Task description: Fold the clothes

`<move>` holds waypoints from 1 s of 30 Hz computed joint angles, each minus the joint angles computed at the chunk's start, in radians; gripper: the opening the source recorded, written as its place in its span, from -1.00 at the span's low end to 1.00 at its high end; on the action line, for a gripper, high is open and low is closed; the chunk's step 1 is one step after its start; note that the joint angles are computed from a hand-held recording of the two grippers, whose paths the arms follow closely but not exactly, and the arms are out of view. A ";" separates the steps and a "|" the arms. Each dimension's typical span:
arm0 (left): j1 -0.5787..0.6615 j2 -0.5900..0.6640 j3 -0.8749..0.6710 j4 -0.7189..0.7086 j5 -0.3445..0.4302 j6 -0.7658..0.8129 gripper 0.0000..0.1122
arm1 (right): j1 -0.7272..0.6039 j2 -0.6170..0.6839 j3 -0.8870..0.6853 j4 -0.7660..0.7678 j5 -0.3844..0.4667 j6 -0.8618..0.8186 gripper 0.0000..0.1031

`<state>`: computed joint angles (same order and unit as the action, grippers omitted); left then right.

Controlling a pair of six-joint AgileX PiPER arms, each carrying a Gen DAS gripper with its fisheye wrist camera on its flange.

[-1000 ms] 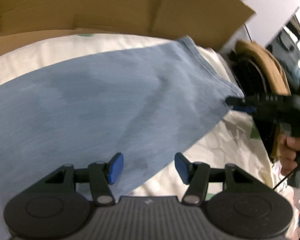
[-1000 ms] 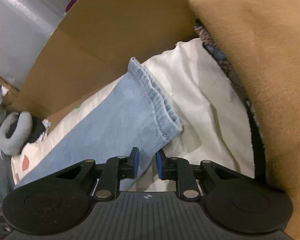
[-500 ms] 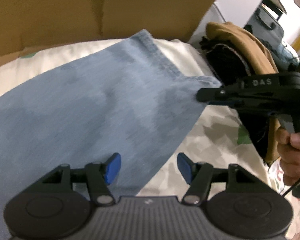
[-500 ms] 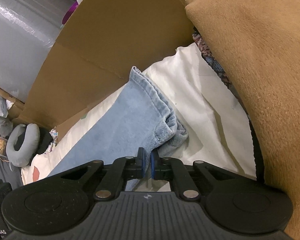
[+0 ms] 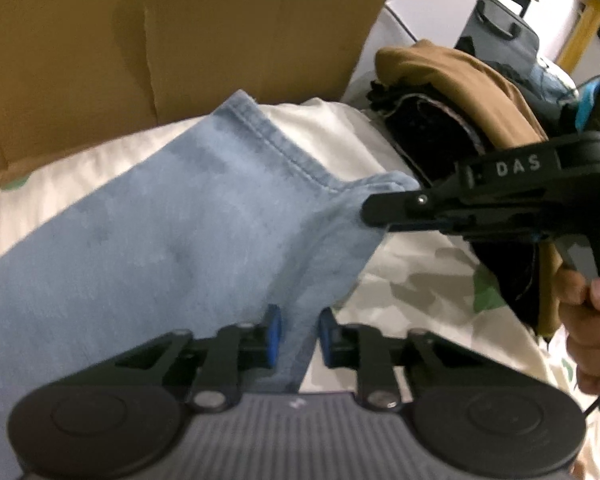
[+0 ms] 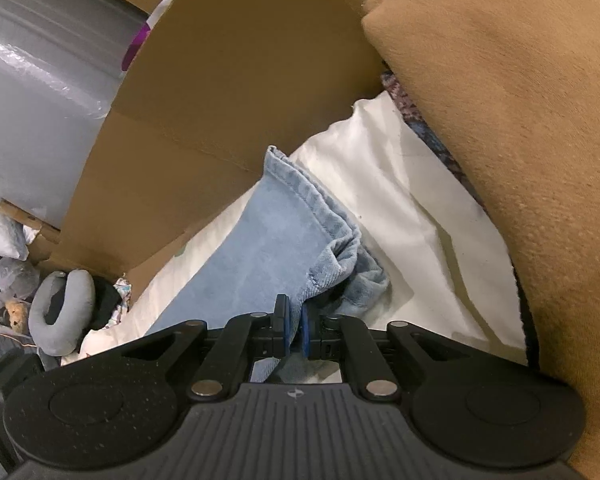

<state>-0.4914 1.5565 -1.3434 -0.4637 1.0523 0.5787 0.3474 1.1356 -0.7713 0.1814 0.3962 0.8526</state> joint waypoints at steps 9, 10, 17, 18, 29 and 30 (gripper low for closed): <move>0.017 0.036 -0.099 0.004 0.066 -0.012 -0.79 | -0.047 0.039 0.049 0.383 -0.090 -0.321 0.14; 0.012 0.038 -0.106 0.012 0.070 -0.012 -0.79 | -0.050 0.043 0.057 0.409 -0.092 -0.338 0.20; -0.039 0.035 -0.098 0.068 0.066 -0.033 -0.79 | -0.108 0.025 0.130 0.628 -0.066 -0.497 0.28; -0.045 0.031 -0.084 0.073 0.059 -0.032 -0.79 | -0.113 0.020 0.137 0.641 -0.065 -0.511 0.28; -0.143 -0.023 0.063 0.227 -0.060 -0.105 -0.71 | 0.010 0.011 0.106 0.085 -0.071 0.016 -0.03; -0.146 -0.032 0.072 0.239 -0.065 -0.107 -0.71 | 0.023 0.015 0.099 0.021 -0.060 0.070 -0.13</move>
